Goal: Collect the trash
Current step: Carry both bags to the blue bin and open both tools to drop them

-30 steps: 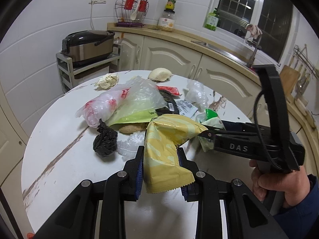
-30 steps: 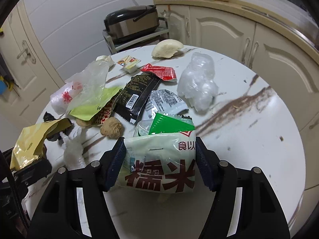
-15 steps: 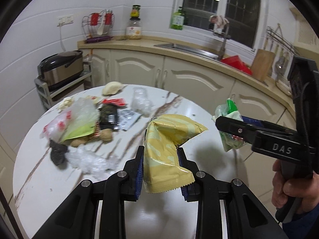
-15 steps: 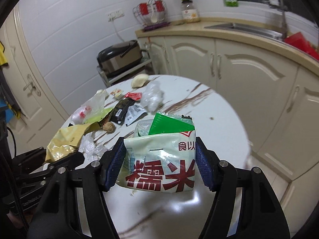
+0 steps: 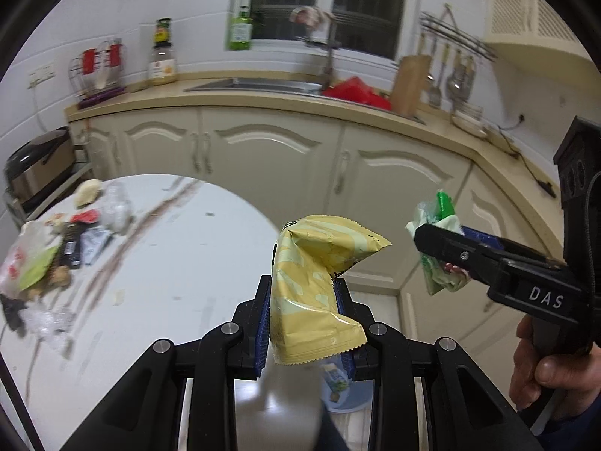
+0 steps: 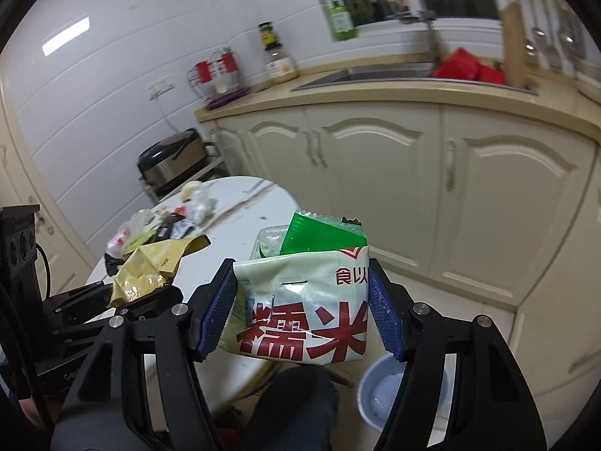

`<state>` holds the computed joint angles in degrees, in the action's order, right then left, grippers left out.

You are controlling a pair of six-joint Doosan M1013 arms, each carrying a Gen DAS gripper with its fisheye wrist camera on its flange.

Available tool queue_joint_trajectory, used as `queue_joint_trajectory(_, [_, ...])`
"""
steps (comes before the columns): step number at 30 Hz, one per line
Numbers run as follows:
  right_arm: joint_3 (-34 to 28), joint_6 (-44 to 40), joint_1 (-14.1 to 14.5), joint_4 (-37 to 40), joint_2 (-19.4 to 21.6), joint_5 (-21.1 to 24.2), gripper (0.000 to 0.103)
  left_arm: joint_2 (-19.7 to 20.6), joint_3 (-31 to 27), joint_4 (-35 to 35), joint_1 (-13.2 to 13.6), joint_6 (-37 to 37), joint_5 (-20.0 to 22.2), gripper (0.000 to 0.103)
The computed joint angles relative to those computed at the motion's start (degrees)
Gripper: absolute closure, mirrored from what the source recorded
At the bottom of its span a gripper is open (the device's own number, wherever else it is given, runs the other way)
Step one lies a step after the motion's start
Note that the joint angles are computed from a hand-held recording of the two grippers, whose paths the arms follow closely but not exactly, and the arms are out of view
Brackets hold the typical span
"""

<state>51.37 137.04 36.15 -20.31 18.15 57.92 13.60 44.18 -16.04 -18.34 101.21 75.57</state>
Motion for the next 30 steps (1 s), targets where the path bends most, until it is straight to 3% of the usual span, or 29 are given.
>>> queue_joint_trajectory(4, [8.2, 5.8, -1.1, -1.4, -4.5, -0.5, 0.039, 1.5, 0.2, -0.7, -2.8, 1.0, 0.9, 0.076])
queue_joint_trajectory(9, [17.2, 10.8, -3.9, 1.5, -8.2, -1.1, 0.039, 5.4, -1.2, -0.9, -5.7, 2.8, 6.4, 0.076])
queue_joint_trajectory(18, [28.7, 14.1, -9.8, 15.0, -9.2, -5.4, 0.038, 15.9, -10.7, 2.0, -8.6, 3.0, 17.2, 0.073])
queue_joint_trajectory(20, [30.3, 14.3, -10.7, 17.4, -9.1, -7.0, 0.037, 19.1, -14.4, 3.3, -9.3, 2.8, 20.3, 0.061])
queue_joint_trajectory(21, [31.9, 14.7, -11.3, 19.0, -9.4, -7.7, 0.036, 19.8, -15.1, 4.4, -9.6, 2.4, 20.7, 0.050])
queue_joint_trajectory(22, [32.6, 15.2, -11.7, 20.0, -9.3, -7.8, 0.035, 20.2, -15.4, 5.1, -9.8, 2.1, 20.5, 0.047])
queue_joint_trajectory(26, [35.5, 16.9, -12.8, 22.7, -9.8, -11.6, 0.010, 22.9, -18.8, 6.3, -10.3, 0.5, 21.5, 0.044])
queue_joint_trajectory(30, [36.1, 19.1, -12.7, 22.6, -9.6, -11.1, 0.000, 23.1, -18.6, 7.4, -10.6, -0.4, 20.7, 0.039])
